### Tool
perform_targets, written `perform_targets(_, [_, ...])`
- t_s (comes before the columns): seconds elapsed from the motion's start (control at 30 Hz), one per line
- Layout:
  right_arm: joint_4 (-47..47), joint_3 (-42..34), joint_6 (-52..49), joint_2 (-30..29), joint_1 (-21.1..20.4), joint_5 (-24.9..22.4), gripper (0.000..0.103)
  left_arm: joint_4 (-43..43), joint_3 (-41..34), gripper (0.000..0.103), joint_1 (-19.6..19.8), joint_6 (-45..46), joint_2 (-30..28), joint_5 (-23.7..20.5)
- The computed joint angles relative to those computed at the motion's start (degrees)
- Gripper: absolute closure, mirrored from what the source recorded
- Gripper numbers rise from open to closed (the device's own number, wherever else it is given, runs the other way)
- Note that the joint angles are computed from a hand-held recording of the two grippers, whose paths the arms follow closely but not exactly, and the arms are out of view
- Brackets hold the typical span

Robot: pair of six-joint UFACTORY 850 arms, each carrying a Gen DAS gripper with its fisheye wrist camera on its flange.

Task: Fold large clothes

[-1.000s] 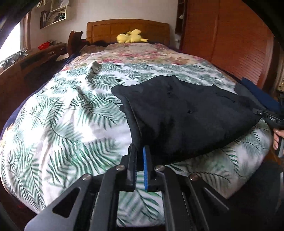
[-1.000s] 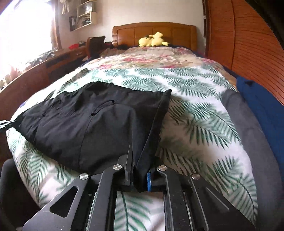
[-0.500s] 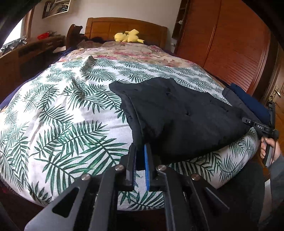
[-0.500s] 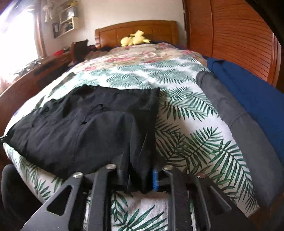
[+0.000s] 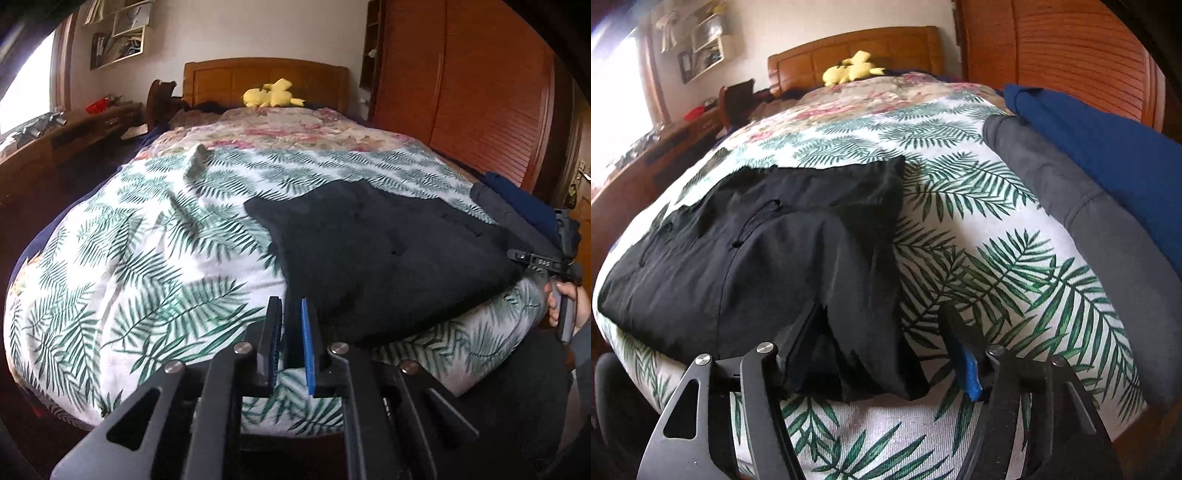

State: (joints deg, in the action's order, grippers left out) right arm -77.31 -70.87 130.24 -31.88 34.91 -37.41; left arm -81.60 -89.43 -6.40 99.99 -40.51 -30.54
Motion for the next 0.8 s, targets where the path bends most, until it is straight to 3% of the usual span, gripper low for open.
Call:
perform_targets(0.27, [-1.9, 0.8, 2.5, 1.3, 1.6, -5.7, 0.036, 1.4, -1.4, 0.094, -4.4, 1.4, 0.2, -2.0])
perform_targets(0.53, [-2.2, 1.3, 1.3, 1.9, 1.3, -5.0, 0.033, 5.8, -4.3, 0.094, -10.0, -1.5, -1.9, -3.1])
perform_targets(0.8, [-3.4, 2.7, 3.7, 1.5, -0.1, 0.2, 0.032, 12.2, -6.8, 0.093, -13.8, -7.3, -4.5, -2.5])
